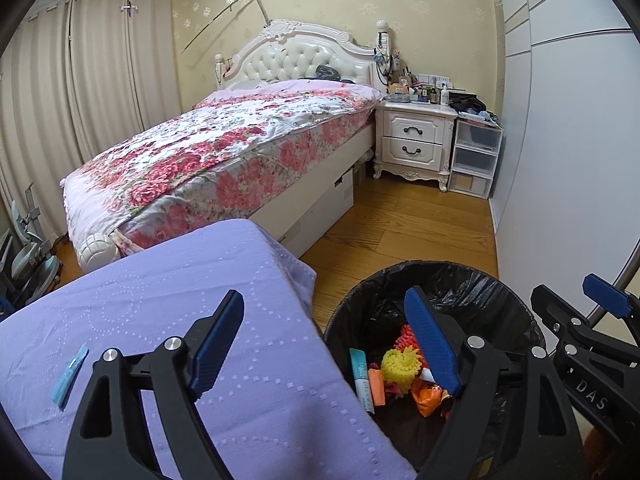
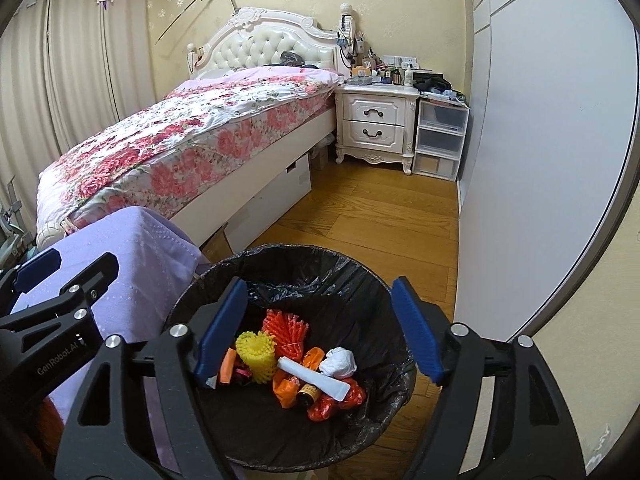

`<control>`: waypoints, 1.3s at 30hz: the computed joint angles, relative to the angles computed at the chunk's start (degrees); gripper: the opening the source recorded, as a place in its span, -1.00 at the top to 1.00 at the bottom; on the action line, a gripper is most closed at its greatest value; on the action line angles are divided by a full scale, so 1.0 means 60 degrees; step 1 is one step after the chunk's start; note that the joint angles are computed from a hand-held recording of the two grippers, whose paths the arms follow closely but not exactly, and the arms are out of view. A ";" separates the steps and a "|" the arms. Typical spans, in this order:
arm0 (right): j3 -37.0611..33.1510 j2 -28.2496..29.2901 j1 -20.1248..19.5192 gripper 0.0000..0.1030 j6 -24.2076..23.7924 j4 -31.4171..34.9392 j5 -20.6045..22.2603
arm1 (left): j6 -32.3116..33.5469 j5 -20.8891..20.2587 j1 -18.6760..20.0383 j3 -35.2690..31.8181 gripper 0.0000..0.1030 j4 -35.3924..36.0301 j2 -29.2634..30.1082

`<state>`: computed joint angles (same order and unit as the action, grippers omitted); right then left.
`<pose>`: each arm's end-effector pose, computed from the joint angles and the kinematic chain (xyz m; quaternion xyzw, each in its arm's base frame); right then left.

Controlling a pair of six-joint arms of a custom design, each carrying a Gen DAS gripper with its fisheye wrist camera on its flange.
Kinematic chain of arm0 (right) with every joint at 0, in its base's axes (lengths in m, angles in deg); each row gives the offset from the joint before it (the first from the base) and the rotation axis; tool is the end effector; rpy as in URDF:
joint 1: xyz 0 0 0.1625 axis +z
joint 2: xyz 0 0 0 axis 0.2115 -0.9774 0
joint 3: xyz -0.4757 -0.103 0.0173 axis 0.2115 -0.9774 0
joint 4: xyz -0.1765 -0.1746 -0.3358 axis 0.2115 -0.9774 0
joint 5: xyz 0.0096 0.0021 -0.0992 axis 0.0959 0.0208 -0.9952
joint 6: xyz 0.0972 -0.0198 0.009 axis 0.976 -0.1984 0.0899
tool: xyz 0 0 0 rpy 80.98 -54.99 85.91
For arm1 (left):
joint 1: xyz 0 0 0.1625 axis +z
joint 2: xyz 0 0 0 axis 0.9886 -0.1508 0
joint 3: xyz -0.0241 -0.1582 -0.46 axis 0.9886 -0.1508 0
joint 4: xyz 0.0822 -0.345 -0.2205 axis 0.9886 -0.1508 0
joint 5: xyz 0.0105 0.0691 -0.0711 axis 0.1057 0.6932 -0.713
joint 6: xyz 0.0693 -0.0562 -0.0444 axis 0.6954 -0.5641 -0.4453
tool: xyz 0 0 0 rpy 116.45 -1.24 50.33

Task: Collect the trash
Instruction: 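Open both tools to drop the teal and white tubes into the bin, then return to the bed and grasp the red bottle with the right tool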

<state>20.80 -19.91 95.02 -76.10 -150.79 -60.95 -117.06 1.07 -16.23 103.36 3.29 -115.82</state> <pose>0.3003 -0.7219 0.0401 0.1531 -0.8419 0.4170 0.3065 -0.1085 -0.7302 0.2437 0.1810 0.8094 -0.4096 0.3800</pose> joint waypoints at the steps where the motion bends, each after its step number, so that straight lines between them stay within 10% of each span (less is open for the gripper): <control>1: 0.0031 -0.0027 0.0006 -0.44 0.0113 0.0059 0.0037 | -0.0010 -0.0039 0.0000 0.0069 -0.56 -0.0029 -0.0065; 39: -0.1926 0.1884 0.1797 -0.39 -0.0150 0.4096 0.1859 | -0.0288 -0.2607 0.1441 0.2781 -0.56 -0.1352 -0.3657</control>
<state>9.25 -8.61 105.81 -77.00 -126.21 -49.79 -118.78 -14.57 -7.58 120.05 -4.82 -137.76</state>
